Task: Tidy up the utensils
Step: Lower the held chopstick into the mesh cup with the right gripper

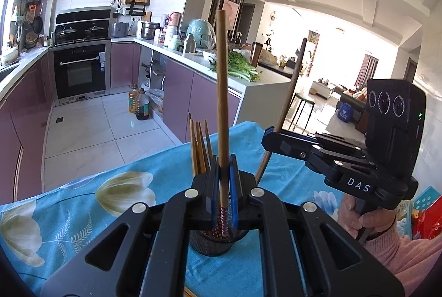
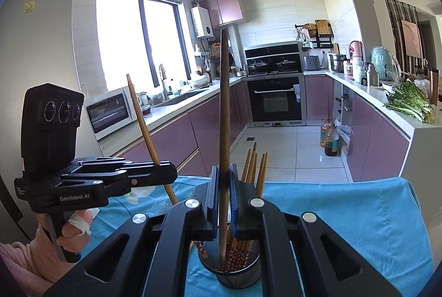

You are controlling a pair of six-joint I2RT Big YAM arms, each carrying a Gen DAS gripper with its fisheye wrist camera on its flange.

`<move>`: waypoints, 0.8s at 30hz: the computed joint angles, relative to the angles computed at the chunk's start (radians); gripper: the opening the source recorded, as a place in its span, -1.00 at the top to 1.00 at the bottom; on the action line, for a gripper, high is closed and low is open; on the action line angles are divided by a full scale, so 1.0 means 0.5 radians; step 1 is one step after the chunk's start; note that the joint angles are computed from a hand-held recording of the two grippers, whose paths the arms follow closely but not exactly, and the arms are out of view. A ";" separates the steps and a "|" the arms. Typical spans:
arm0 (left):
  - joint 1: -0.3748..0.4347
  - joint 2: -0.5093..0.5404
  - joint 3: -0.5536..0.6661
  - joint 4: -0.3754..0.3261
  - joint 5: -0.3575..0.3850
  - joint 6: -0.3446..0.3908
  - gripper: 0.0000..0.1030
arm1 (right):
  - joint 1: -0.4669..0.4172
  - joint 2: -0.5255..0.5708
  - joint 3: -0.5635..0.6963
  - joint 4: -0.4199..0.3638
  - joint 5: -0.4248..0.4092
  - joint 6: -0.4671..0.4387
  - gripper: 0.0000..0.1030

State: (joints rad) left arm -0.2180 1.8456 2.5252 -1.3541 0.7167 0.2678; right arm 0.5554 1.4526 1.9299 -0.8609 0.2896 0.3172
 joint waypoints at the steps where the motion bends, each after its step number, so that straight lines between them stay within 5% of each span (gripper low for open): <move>1: -0.010 0.007 0.002 -0.026 -0.026 0.030 0.86 | -0.005 0.017 0.014 -0.020 -0.005 0.010 0.88; 18: -0.102 0.165 0.115 -0.440 -0.272 0.418 0.86 | -0.071 0.159 0.068 -0.284 -0.220 0.152 0.88; 24: -0.121 0.402 0.490 -0.664 -0.322 0.411 0.85 | -0.084 0.200 0.099 -0.310 -0.241 0.181 0.88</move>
